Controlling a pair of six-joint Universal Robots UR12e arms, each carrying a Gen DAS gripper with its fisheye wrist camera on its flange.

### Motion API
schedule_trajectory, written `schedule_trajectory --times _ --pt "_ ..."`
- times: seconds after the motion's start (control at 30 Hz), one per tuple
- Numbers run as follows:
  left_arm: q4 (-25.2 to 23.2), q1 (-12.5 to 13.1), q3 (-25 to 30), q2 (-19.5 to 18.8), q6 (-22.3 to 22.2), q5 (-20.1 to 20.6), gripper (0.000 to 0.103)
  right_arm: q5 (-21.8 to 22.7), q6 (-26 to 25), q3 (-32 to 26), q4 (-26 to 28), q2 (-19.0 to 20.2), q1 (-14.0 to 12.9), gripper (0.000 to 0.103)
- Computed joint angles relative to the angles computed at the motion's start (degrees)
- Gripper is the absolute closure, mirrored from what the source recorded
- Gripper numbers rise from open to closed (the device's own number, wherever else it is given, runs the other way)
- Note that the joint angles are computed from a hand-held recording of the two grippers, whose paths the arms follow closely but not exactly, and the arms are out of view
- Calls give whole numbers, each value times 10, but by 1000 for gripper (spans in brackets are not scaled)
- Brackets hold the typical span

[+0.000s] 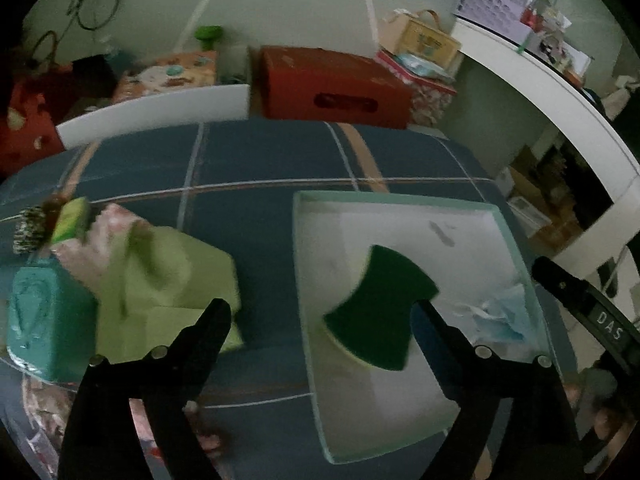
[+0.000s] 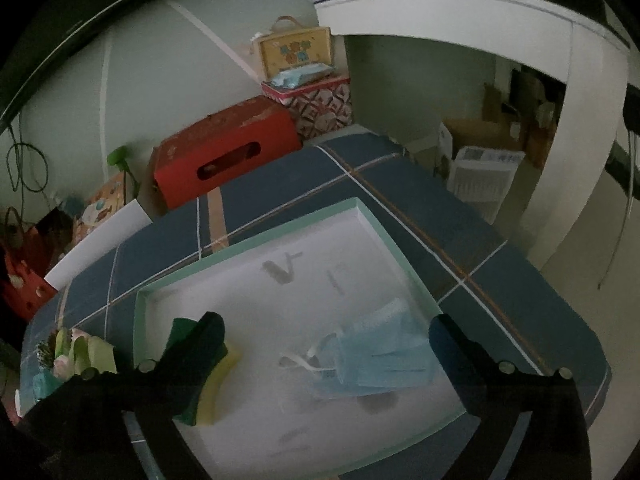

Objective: Organize soft objects
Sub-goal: 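Open the right tool to drop the mask while the left tool drops the sponge into the tray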

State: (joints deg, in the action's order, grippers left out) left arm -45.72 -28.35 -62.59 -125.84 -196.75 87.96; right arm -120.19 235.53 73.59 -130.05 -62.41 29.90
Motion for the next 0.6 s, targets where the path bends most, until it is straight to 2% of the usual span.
schedule_trajectory --times 0.1,0.5,0.6 --pt "12 1 -9 5 -7 15 5 -9 -10 -5 -6 4 3 0" --pt "32 5 -39 26 -5 51 4 -49 -75 -46 -7 34 19 0" --pt "34 7 -50 34 -8 53 4 -54 -70 -56 2 41 23 0"
